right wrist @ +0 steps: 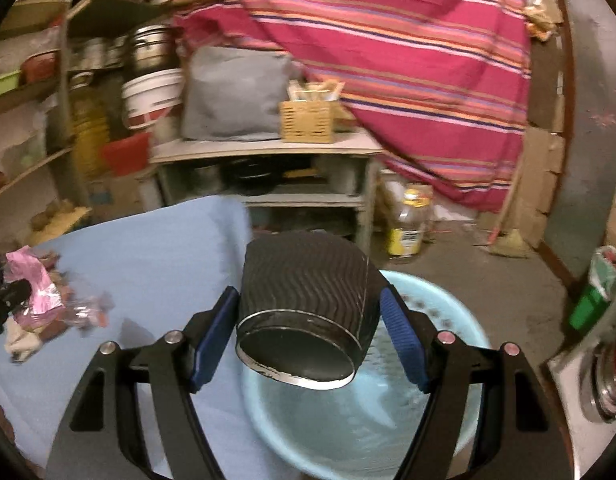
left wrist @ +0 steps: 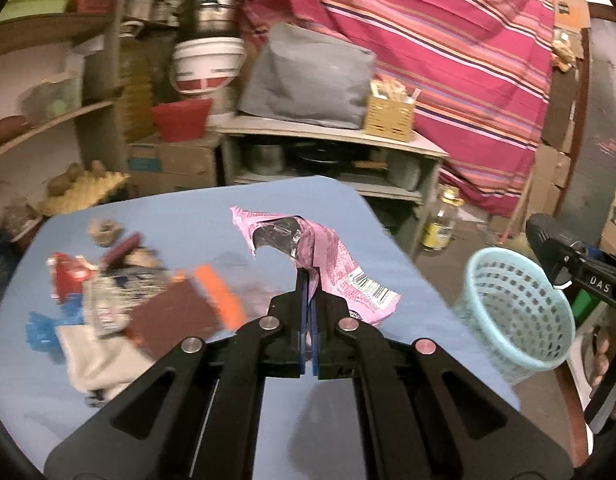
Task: Collect trash
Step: 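Carry both items to the blue basket and open the right tool over it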
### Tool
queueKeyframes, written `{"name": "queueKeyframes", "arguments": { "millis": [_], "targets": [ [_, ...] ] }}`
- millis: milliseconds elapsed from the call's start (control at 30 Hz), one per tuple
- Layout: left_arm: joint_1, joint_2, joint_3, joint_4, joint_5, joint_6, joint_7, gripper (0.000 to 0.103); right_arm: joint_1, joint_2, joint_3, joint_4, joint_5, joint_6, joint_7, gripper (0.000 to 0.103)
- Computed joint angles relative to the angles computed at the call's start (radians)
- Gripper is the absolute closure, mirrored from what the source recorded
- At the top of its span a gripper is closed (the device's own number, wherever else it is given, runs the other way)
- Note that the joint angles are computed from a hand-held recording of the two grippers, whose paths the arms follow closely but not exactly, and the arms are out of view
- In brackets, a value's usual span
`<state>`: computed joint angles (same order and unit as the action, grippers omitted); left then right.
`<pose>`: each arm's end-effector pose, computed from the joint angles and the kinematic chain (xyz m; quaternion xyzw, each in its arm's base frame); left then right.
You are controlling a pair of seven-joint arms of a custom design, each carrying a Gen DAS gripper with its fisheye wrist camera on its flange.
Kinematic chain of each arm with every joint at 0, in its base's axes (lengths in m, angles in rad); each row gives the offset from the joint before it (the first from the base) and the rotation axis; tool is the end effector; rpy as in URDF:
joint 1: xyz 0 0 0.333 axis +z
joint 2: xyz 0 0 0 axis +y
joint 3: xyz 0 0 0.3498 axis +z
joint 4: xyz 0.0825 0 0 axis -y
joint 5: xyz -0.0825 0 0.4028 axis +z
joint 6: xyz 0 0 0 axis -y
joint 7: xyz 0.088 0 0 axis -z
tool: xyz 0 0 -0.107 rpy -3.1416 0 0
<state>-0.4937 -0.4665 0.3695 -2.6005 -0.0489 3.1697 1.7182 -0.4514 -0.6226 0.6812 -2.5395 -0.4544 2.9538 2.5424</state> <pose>0.4444 -0.0325 0.5426 -0.5637 0.6675 -0.3992 0.2781 0.4159 0.1712 0.5458 -0.5373 0.6849 -0.3798 0.3131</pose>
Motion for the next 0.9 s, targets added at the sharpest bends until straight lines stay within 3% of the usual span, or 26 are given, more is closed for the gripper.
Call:
{"name": "queueKeyframes", "arguments": {
  "millis": [167, 267, 367, 500, 600, 767, 800, 900],
  "targets": [
    [-0.132, 0.062, 0.019, 0.038, -0.031, 0.018, 0.001, 0.103, 0.007, -0.018, -0.079, -0.067, 0.023, 0.000, -0.008, 0.031],
    [-0.253, 0.097, 0.063, 0.064, -0.058, 0.029, 0.010, 0.103, 0.014, -0.016, -0.125, -0.104, 0.046, 0.013, -0.022, 0.031],
    [-0.416, 0.147, 0.143, 0.108, -0.103, 0.029, 0.035, 0.103, 0.008, -0.007, -0.144, -0.121, 0.064, 0.024, -0.035, 0.031],
    [-0.563, 0.208, 0.205, 0.156, -0.178, 0.022, 0.095, 0.103, -0.008, -0.020, -0.156, -0.148, 0.086, 0.045, -0.053, 0.031],
    [-0.611, 0.270, 0.207, 0.197, -0.227, 0.012, 0.135, 0.103, -0.011, -0.024, -0.166, -0.163, 0.121, 0.061, -0.066, 0.031],
    [-0.712, 0.340, 0.266, 0.266, -0.369, -0.014, 0.245, 0.096, -0.030, -0.005, -0.162, -0.169, 0.162, 0.084, -0.104, 0.031],
    [-0.717, 0.363, 0.267, 0.286, -0.400, -0.022, 0.266, 0.091, -0.028, -0.006, -0.163, -0.171, 0.170, 0.084, -0.111, 0.031],
    [-0.633, 0.386, 0.197, 0.300, -0.358, -0.025, 0.218, 0.064, -0.035, 0.004, -0.152, -0.166, 0.188, 0.087, -0.124, 0.031]
  ]
}}
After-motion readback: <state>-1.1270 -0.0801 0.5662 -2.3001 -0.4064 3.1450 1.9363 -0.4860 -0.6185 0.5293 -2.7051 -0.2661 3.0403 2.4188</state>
